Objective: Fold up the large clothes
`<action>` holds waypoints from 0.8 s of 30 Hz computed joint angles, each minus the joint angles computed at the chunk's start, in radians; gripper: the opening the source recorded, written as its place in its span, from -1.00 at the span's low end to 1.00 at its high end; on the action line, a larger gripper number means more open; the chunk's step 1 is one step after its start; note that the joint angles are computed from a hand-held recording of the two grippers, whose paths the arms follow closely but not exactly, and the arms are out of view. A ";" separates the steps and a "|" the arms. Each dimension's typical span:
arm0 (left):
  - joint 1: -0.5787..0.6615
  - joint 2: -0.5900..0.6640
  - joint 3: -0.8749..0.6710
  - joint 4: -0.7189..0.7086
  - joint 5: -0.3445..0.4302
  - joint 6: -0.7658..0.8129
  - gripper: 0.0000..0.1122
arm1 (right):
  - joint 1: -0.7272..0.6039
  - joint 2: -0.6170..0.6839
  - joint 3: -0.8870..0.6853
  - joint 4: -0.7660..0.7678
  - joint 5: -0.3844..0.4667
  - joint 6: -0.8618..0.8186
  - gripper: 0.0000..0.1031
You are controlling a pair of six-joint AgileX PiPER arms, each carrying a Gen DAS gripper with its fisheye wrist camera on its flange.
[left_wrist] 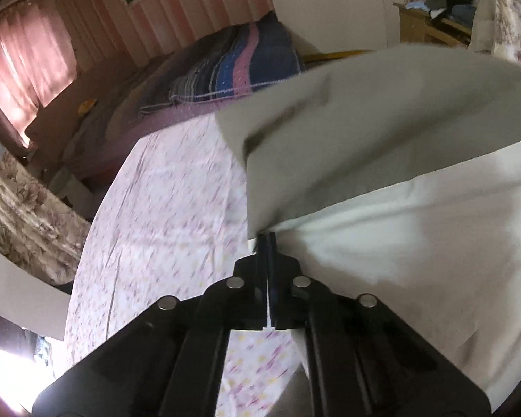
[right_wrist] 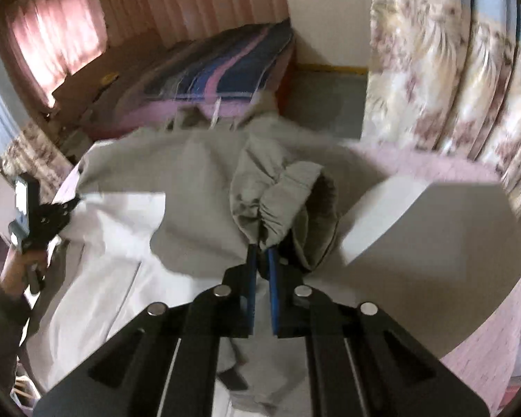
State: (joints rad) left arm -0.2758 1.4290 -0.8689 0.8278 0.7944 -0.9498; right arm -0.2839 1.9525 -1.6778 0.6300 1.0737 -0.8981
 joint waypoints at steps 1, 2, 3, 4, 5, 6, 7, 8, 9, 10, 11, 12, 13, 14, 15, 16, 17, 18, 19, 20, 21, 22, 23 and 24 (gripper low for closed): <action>-0.013 0.003 0.015 0.022 0.015 -0.025 -0.94 | 0.011 0.003 0.019 -0.037 -0.025 0.011 -0.74; -0.035 0.011 0.027 0.062 0.060 -0.075 -0.86 | 0.028 0.032 0.008 -0.100 -0.028 0.058 -0.58; -0.039 0.006 0.038 0.081 0.078 -0.101 -0.66 | 0.036 0.067 0.000 -0.141 -0.026 0.087 -0.43; -0.028 -0.017 0.052 0.073 0.077 -0.112 -0.48 | 0.031 0.073 0.019 -0.142 -0.044 0.081 -0.40; -0.001 -0.061 0.064 0.028 0.057 -0.091 -0.43 | 0.012 0.039 0.068 -0.109 -0.060 0.044 -0.07; 0.011 -0.122 0.076 -0.014 0.049 -0.058 -0.30 | -0.020 -0.007 0.121 -0.070 -0.079 0.005 0.48; -0.005 -0.163 0.081 -0.017 0.070 -0.051 -0.01 | -0.054 -0.042 0.159 -0.014 -0.084 -0.046 0.64; -0.023 -0.190 0.080 -0.010 0.091 -0.046 0.19 | -0.094 -0.087 0.210 0.052 -0.092 -0.120 0.69; -0.074 -0.233 0.080 0.008 0.141 -0.061 0.46 | -0.136 -0.143 0.266 0.093 -0.108 -0.194 0.69; -0.109 -0.252 0.075 0.018 0.173 -0.075 0.59 | -0.152 -0.177 0.306 0.095 -0.141 -0.227 0.69; -0.171 -0.285 0.066 0.021 0.222 -0.094 0.63 | -0.173 -0.210 0.339 0.103 -0.161 -0.258 0.69; -0.226 -0.310 0.058 0.017 0.256 -0.113 0.72 | -0.205 -0.236 0.371 0.134 -0.142 -0.308 0.69; -0.281 -0.321 0.045 0.016 0.285 -0.140 0.78 | -0.222 -0.240 0.378 0.147 -0.104 -0.334 0.69; -0.328 -0.322 0.034 0.016 0.309 -0.171 0.78 | -0.232 -0.250 0.396 0.157 -0.066 -0.362 0.70; -0.373 -0.326 0.026 0.008 0.317 -0.198 0.78 | -0.236 -0.275 0.442 0.170 -0.049 -0.411 0.71; -0.414 -0.311 0.006 -0.002 0.318 -0.226 0.78 | -0.235 -0.294 0.474 0.176 -0.057 -0.444 0.72; -0.460 -0.303 -0.012 -0.028 0.315 -0.259 0.78 | -0.223 -0.305 0.497 0.175 -0.076 -0.467 0.72; -0.467 -0.308 -0.009 -0.034 0.304 -0.272 0.78 | -0.195 -0.331 0.548 0.164 -0.124 -0.488 0.72; -0.505 -0.300 -0.016 -0.038 0.304 -0.307 0.78 | -0.179 -0.358 0.596 0.154 -0.158 -0.497 0.72; -0.558 -0.291 -0.021 -0.036 0.305 -0.358 0.78 | -0.150 -0.370 0.629 0.141 -0.205 -0.497 0.72; -0.597 -0.280 -0.021 -0.030 0.305 -0.399 0.78 | -0.116 -0.394 0.677 0.131 -0.277 -0.512 0.72; -0.648 -0.263 -0.023 -0.021 0.316 -0.445 0.78 | -0.086 -0.398 0.704 0.125 -0.345 -0.524 0.72; -0.690 -0.245 -0.025 -0.012 0.323 -0.478 0.78 | -0.046 -0.404 0.732 0.095 -0.437 -0.509 0.71; -0.715 -0.231 -0.016 -0.003 0.321 -0.502 0.78 | -0.010 -0.416 0.766 0.058 -0.531 -0.480 0.41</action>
